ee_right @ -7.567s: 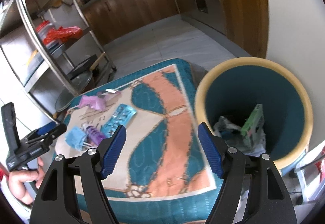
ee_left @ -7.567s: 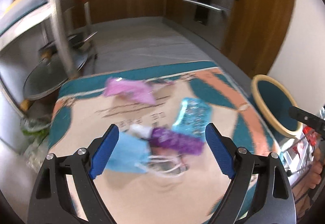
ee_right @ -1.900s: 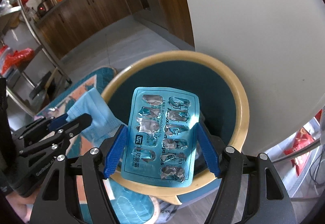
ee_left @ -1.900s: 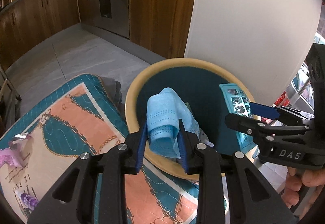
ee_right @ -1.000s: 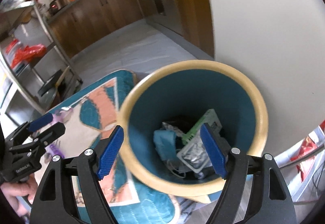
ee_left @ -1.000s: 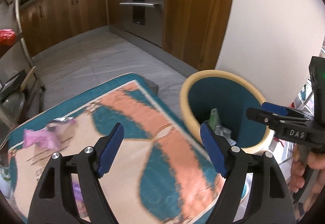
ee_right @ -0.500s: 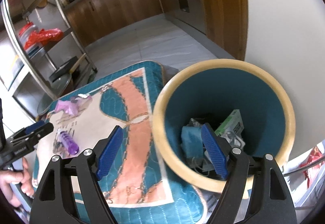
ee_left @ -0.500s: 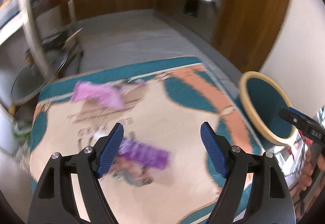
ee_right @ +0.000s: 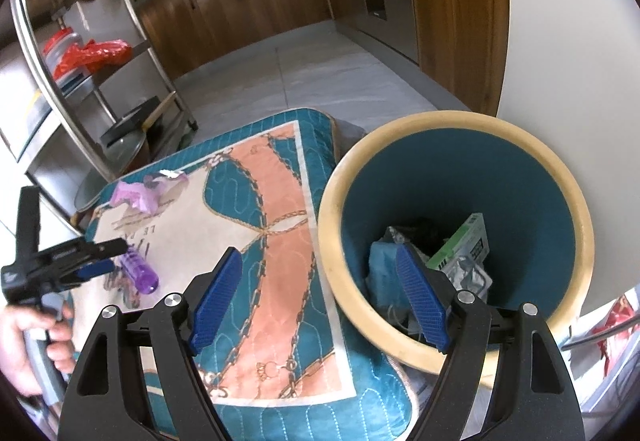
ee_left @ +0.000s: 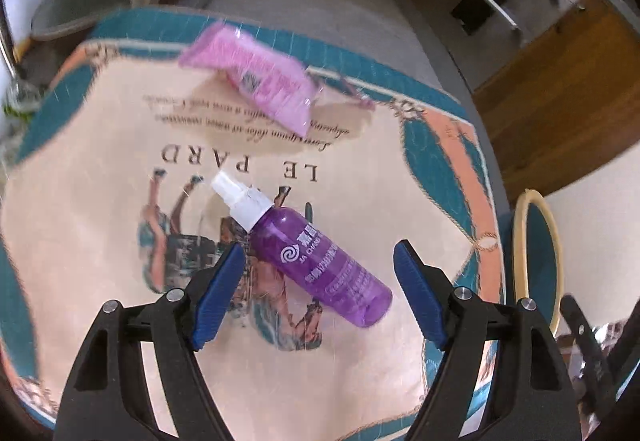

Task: Collect trash
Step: 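Grasp the purple spray bottle with the left gripper while the right returns to the mat, then grasp the pink wrapper with the right gripper while the left holds the purple bottle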

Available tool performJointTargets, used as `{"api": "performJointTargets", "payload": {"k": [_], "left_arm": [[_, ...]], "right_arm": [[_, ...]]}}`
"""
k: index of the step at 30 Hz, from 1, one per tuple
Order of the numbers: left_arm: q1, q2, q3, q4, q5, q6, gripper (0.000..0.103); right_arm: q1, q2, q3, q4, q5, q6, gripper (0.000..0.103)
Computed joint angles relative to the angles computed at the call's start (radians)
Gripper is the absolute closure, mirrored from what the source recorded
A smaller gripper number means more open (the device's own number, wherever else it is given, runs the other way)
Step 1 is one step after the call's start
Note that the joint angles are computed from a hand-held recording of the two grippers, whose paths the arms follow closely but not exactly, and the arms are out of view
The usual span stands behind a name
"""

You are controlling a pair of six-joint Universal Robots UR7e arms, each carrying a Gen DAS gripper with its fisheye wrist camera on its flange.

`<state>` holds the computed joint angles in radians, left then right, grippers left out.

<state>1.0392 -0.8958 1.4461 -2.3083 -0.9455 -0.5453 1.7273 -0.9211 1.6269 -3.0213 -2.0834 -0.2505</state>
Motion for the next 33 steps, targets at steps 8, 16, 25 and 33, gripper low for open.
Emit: {"api": "performJointTargets", "payload": {"k": [8,16,25,33], "left_arm": [[-0.016,0.070,-0.064,0.117,0.079,0.053,0.055],[-0.025,0.053,-0.058,0.190,0.086,0.151,0.071],[-0.027,-0.049,-0.010,0.211,0.124,0.209,0.071],[-0.026,-0.151,0.039,0.171,0.152,0.258,0.071]], "right_arm": [[-0.006,-0.006,0.006,-0.002,-0.005,0.001,0.023],[0.007,0.008,-0.006,0.006,0.010,-0.008,0.023],[0.042,0.064,-0.066,0.075,0.069,0.009,0.023],[0.086,0.189,-0.204,0.178,0.133,-0.010,0.023]]}}
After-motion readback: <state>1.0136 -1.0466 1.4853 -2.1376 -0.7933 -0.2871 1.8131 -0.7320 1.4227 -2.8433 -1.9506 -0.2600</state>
